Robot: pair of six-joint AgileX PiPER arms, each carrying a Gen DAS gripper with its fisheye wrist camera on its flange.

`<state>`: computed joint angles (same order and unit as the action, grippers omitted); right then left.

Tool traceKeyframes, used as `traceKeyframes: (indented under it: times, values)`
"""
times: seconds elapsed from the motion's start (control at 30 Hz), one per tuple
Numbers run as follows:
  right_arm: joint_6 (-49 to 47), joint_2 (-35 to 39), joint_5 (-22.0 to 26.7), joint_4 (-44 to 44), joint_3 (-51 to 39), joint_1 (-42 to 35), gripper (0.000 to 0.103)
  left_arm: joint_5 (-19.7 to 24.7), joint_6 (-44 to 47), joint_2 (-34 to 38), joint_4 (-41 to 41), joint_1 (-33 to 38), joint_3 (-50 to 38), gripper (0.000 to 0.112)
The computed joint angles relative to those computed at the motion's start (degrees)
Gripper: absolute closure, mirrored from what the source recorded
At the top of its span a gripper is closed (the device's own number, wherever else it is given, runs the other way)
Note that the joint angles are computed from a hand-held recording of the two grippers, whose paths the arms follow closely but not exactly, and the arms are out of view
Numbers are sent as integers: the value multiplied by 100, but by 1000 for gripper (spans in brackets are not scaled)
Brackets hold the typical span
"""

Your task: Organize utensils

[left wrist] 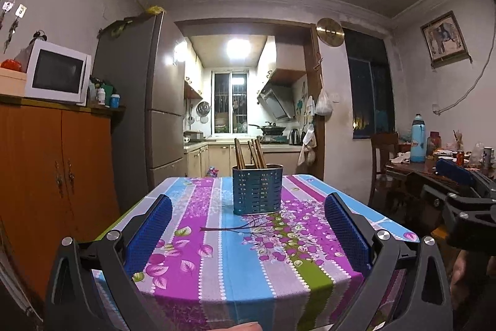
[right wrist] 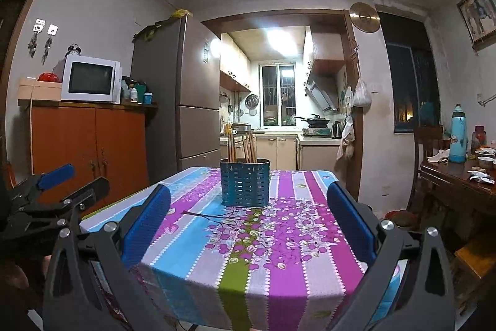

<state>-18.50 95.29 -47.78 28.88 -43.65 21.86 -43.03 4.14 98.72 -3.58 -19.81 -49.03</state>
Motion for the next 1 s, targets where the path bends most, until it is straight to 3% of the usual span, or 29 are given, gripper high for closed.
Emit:
traceKeyframes:
  times: [0.3, 1.0]
  values:
    - [198, 85, -347, -55, 80, -7, 6, -386, 253, 137, -377, -82, 41, 14]
    - [-42, 381, -156, 113, -211, -43, 6, -61, 384, 254, -567, -24, -225, 14]
